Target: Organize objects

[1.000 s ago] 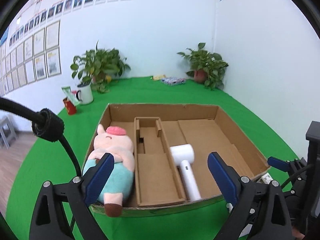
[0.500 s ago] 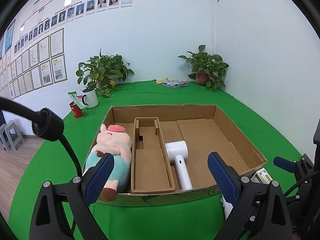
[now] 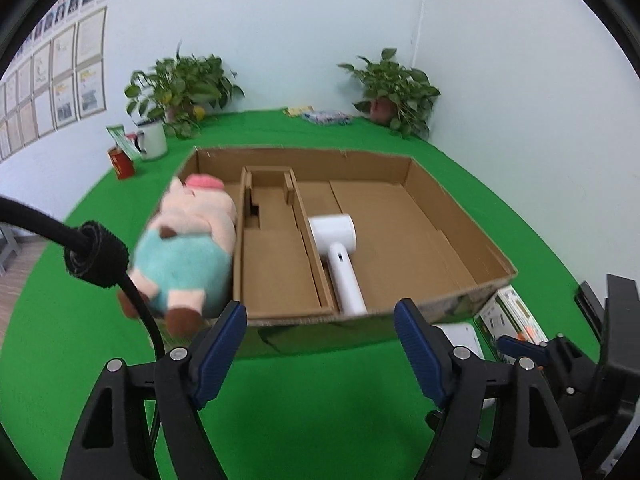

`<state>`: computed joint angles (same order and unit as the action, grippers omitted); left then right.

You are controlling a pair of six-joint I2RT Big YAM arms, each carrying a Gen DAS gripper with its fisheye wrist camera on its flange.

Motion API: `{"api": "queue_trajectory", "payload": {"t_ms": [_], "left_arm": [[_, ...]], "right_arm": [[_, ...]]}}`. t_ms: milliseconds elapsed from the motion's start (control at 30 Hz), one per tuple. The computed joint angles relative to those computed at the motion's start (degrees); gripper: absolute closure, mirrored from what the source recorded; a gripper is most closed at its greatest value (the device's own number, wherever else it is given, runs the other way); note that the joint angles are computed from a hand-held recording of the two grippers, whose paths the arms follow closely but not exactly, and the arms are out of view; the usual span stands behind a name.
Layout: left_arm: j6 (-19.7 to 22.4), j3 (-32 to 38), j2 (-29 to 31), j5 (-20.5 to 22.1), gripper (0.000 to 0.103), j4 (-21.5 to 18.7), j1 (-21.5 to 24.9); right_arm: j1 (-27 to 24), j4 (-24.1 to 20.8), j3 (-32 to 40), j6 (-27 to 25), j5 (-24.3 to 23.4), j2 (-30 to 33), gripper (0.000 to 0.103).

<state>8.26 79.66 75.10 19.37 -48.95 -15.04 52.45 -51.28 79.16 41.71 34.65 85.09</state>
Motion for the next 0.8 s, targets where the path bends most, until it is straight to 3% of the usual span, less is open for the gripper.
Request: {"api": "queue_trajectory", "payload": {"t_ms": [133, 467, 633, 700, 800], "left_arm": [[2.05, -1.72, 1.15, 3.59, 0.029, -3.29, 0.59], [2.73, -5.35, 2.83, 6.98, 0.029, -4.55, 0.81], [2.87, -5.16, 3.74, 7.32, 0.029, -4.77, 1.27], [2.69, -5.12, 3.88, 7.58, 0.029, -4.92, 1.45], [2.94, -4.65, 4.28, 7.90, 0.029, -5.59, 1.48]], "right_arm": [[-0.52, -0.26, -2.00, 4.46, -2.79, 0.14, 0.001], [-2.76, -5.46, -3.50, 9.58, -5.82, 0.83, 0.002], [-2.78, -5.84, -3.38, 10.15, -5.46, 0.99, 0.012], [-2.10, -6.31, -2.85, 9.42, -4.75, 1.33, 0.024], [-1.70, -6.64, -2.63, 9.46, -4.81, 1.40, 0.028]]}}
